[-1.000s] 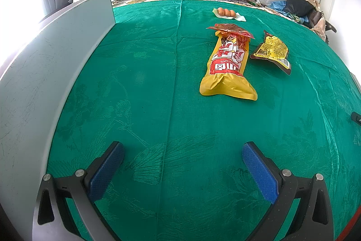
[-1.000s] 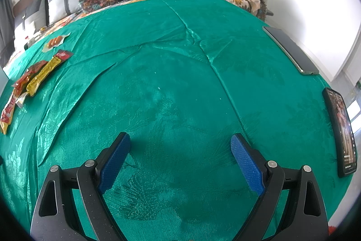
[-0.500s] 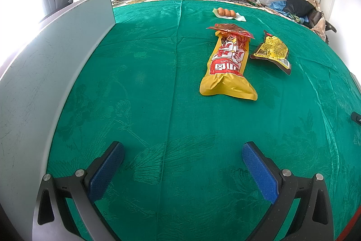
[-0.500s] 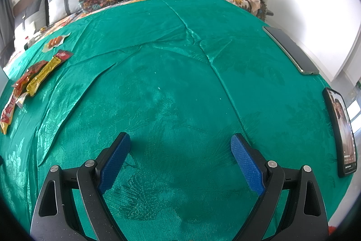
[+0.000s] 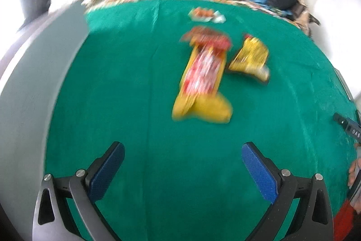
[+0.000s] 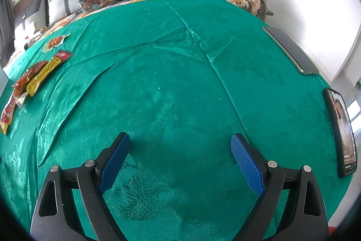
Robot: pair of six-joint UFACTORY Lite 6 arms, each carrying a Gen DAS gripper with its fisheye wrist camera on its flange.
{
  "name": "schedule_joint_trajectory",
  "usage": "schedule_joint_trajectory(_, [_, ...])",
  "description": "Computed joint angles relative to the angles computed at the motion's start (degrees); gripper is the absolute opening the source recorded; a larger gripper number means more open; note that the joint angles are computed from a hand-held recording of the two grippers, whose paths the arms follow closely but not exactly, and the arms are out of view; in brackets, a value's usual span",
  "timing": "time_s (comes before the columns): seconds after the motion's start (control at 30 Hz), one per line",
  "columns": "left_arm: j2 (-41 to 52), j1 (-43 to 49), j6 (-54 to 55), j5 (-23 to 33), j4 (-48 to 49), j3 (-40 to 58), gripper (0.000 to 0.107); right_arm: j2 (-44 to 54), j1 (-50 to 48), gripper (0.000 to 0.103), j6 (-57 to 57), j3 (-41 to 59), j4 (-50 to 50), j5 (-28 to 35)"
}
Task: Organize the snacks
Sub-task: 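Grasp the long yellow-red snack bag with the left tool and set it down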
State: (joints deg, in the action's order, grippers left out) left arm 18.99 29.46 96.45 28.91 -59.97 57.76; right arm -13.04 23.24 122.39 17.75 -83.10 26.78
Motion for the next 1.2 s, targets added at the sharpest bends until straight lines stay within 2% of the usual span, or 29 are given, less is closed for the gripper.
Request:
schedule_joint_trajectory(0.07, [1.0,-5.05,-4.36,-3.85,3.5,3.06,0.102,-0.05,-0.01,0.093,0.01,-0.05,-0.02,-0.01])
schedule_joint_trajectory(0.13, [5.6,-10.59,-16.04,-6.31,13.22,9.53,0.101,0.01,0.05,0.093,0.01,0.03,0.03,0.0])
schedule_joint_trajectory(0.2, [11.77,-14.44,-28.03,-7.67,22.41,16.6,0.088,0.01,0.05,0.093,0.01,0.03,0.03,0.0])
schedule_joint_trajectory(0.23, [14.09,-15.35,-32.95,-7.56,25.91,19.06,0.067,0.01,0.05,0.093,0.01,0.03,0.03,0.0])
schedule_joint_trajectory(0.27, [16.76,-15.32,-35.47,-5.05,27.02,22.09,0.05,-0.06,-0.02,0.093,0.03,-0.06,-0.04,-0.04])
schedule_joint_trajectory(0.3, [18.09,-14.41,-37.2,-1.47,25.72,24.8,0.049,0.0,0.05,0.093,0.05,0.0,-0.01,-0.01])
schedule_joint_trajectory(0.4, [14.94,-11.73,-35.14,0.52,22.3,20.97,0.047,0.03,0.0,0.093,0.06,0.02,-0.07,-0.03])
schedule_joint_trajectory(0.57, [0.75,-2.2,-18.05,-0.05,16.3,1.48,0.047,0.56,-0.05,0.093,0.54,0.34,-0.53,-0.07])
schedule_joint_trajectory(0.67, [-4.24,3.84,-10.5,0.37,14.38,-5.0,0.049,0.58,-0.03,0.093,0.57,0.36,-0.53,-0.07])
schedule_joint_trajectory(0.7, [-4.53,5.11,-8.03,0.09,12.51,-5.65,0.05,0.58,-0.03,0.093,0.57,0.36,-0.53,-0.07])
schedule_joint_trajectory(0.73, [-4.27,5.5,-5.7,-0.7,10.12,-5.83,0.057,0.57,-0.05,0.093,0.58,0.33,-0.58,-0.08])
schedule_joint_trajectory(0.77, [-3.54,5.27,-4.54,-2.01,8.35,-5.56,0.073,0.52,-0.11,0.093,0.61,0.26,-0.67,-0.13])
schedule_joint_trajectory(0.83, [-1.14,4.83,-1.17,-4.64,2.26,-4.02,0.087,0.54,-0.07,0.093,0.59,0.31,-0.61,-0.11])
schedule_joint_trajectory(0.9, [2.39,4.18,1.09,-6.41,-2.57,-1.84,0.09,0.47,-0.08,0.093,0.56,0.26,-0.69,-0.18])
schedule_joint_trajectory(0.97, [4.05,3.48,6.24,-8.52,-9.08,-0.79,0.099,0.44,-0.11,0.093,0.58,0.22,-0.75,-0.2])
schedule_joint_trajectory(1.03, [6.35,3.58,6.85,-8.39,-10.68,1.32,0.103,0.47,-0.08,0.093,0.58,0.24,-0.74,-0.18])
schedule_joint_trajectory(1.2, [7.87,4.39,16.49,-7.37,-20.12,1.4,0.103,0.44,-0.08,0.093,0.65,0.19,-0.81,-0.19])
